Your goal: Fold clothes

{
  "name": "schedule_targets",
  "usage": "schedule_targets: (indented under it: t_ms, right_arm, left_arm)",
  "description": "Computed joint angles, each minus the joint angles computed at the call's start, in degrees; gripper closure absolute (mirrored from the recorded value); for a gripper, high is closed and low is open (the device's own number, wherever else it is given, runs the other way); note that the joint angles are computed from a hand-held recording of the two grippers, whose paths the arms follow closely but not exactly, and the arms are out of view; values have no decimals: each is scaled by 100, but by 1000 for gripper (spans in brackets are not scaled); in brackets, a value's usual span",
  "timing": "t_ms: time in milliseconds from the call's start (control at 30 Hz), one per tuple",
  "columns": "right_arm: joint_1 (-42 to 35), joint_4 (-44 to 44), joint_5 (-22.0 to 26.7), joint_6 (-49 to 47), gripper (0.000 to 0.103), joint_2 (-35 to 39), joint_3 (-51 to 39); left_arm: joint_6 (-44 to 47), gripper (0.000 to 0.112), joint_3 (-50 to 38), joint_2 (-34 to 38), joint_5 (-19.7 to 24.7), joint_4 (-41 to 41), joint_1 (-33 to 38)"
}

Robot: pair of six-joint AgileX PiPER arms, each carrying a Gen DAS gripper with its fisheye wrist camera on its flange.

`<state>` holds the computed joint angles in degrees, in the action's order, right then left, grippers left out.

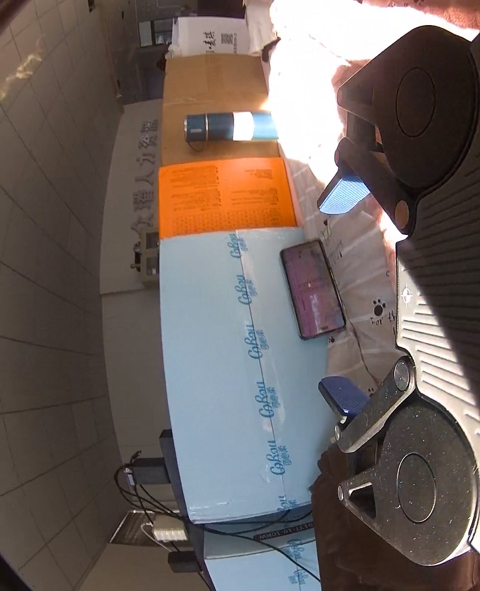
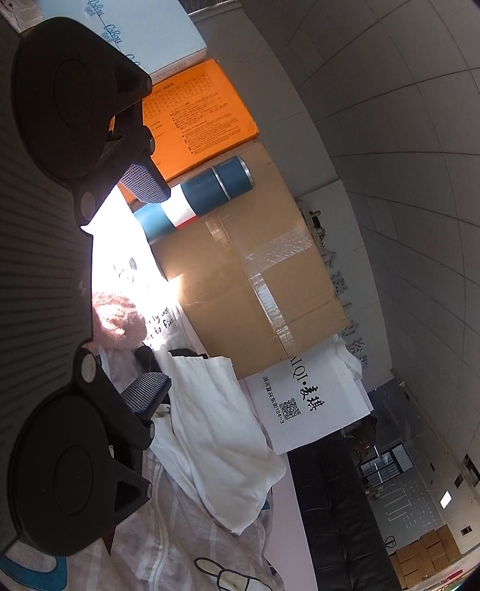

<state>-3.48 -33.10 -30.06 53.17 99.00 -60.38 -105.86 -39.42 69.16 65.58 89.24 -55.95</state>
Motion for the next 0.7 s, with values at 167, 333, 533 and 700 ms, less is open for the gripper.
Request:
schedule_targets:
  t_ms: [167,333,533,700]
  right_arm:
    - [-106,-2014,-459,1085,4,-750,702]
    - [49,-3267,-617,1838,4,-1052,962]
    - [167,-3792,-579,1374,4,-1169,1076]
    - [-17,-3419,-192,831,4,-1066,836]
  left_arm:
    - [-38,12,633,-836,-657,34,-1086]
    - [683,12,356,-533,-990,-684,-1789]
    - [1406,12,177,221,-1311,-1255,-2088]
    - [2296,12,132,188,-1898,-1869,-1611]
